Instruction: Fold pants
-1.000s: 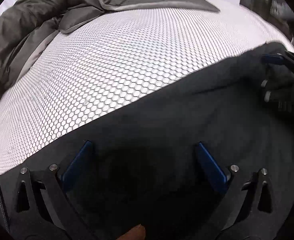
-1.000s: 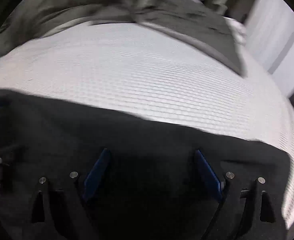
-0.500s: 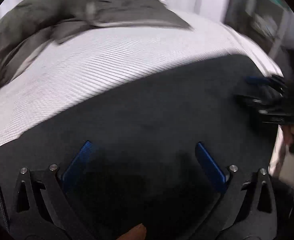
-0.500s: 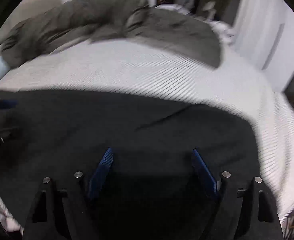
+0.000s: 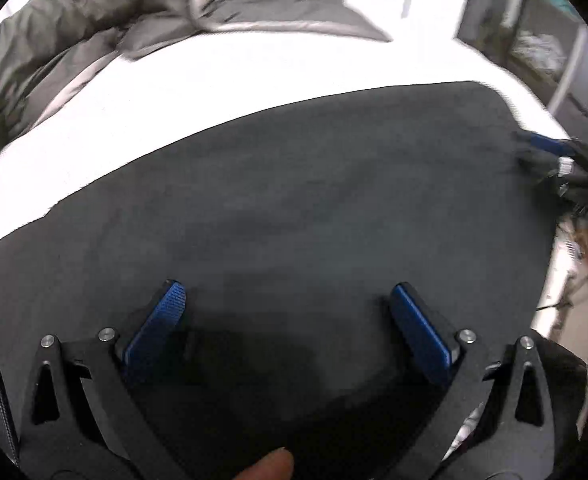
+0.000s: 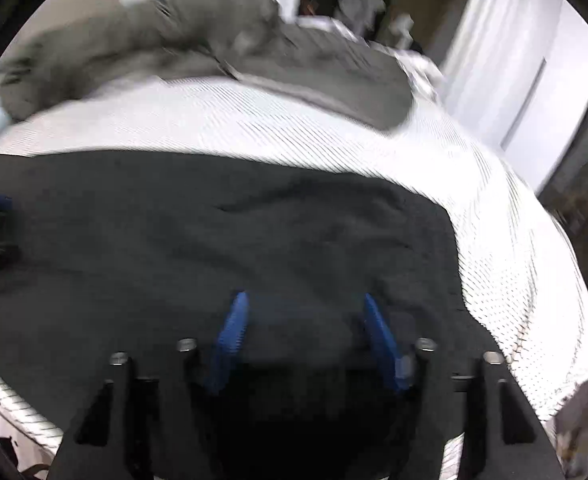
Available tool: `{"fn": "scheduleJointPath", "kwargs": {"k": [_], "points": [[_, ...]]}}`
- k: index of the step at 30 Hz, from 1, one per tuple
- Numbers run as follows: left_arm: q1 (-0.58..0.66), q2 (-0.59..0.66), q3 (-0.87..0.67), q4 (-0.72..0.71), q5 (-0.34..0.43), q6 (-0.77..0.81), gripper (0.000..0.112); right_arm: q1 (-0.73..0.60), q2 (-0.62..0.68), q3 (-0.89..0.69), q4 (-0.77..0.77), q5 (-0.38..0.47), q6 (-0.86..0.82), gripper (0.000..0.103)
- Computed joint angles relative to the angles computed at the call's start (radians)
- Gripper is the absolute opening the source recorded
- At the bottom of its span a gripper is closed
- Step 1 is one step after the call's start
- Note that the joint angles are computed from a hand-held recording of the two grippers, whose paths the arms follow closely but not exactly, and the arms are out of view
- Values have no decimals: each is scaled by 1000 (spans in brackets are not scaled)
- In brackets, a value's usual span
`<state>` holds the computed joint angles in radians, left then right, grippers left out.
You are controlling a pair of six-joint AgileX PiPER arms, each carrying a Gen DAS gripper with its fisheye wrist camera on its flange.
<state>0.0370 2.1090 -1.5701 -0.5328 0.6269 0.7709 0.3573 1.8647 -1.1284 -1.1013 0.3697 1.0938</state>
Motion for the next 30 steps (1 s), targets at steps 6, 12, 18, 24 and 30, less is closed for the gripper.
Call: {"fn": "scheduleJointPath", "kwargs": {"k": [6,12,18,24,30], "points": [[-110,-83,204,-80,-137,156,103,155,-15,128,-308,-94,332,78],[-75,-162,372,-263,-213,347,103,126,-33,249,-563,61,522,81],[105,-193,458,-454,-224,595,103,-124,-30,257,-558,79,595,81],[228,-274,529,-506,-209,680,103,5,-143,299,-534,196,644,82],[202,-183,370,-312,-142,444,103,231,-92,142,-275,63,389,83]]}}
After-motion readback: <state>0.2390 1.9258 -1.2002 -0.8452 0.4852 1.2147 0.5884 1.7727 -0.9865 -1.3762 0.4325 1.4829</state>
